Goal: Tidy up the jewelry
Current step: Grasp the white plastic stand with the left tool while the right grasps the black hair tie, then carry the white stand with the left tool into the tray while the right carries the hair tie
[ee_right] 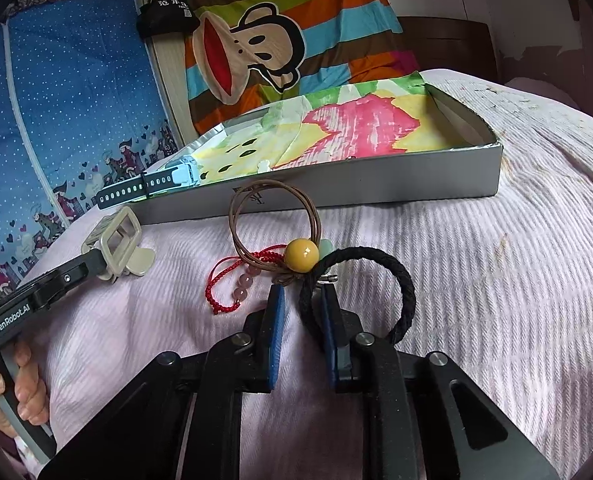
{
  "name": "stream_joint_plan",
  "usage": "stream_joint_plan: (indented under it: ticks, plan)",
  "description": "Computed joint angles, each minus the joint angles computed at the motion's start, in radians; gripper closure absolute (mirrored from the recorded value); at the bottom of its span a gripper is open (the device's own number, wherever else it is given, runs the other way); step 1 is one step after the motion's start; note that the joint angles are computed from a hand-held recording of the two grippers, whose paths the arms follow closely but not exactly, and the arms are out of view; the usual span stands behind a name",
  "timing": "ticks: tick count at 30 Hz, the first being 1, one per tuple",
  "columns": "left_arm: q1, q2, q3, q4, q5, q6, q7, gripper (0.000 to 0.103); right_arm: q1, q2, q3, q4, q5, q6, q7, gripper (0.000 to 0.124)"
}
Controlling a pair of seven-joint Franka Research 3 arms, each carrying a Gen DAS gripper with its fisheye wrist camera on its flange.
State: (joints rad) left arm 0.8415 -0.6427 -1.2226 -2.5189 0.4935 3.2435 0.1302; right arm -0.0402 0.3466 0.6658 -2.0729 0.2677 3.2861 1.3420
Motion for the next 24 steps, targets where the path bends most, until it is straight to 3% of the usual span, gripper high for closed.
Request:
stream_joint_plan:
  ticks: [3, 9, 15, 21, 24]
  plan:
    - [-0.012, -0.005, 0.005, -0.017, -0.008, 0.03, -0.005, 0.097, 0.019, -0.001, -0.02, 0.001, 0.008, -0.002, 0.006, 0.114]
    - [-0.012, 0.001, -0.009, -0.023, -0.029, 0.079, 0.04, 0.097, -0.169, 0.027, 0.179, -0.054, -0.08, 0.073, 0.02, 0.119]
    - [-0.049, 0.059, 0.026, 0.008, -0.028, 0.064, 0.116, 0.098, -0.212, 0.014, 0.219, -0.099, -0.212, 0.153, 0.063, 0.119]
    - [-0.066, 0.17, 0.053, 0.084, -0.011, 0.017, 0.182, 0.098, -0.313, 0.015, 0.296, -0.092, -0.351, 0.131, 0.156, 0.119]
    - [-0.026, 0.175, 0.037, 0.121, -0.016, 0.021, 0.179, 0.098, -0.339, 0.022, 0.31, -0.065, -0.401, 0.108, 0.197, 0.119]
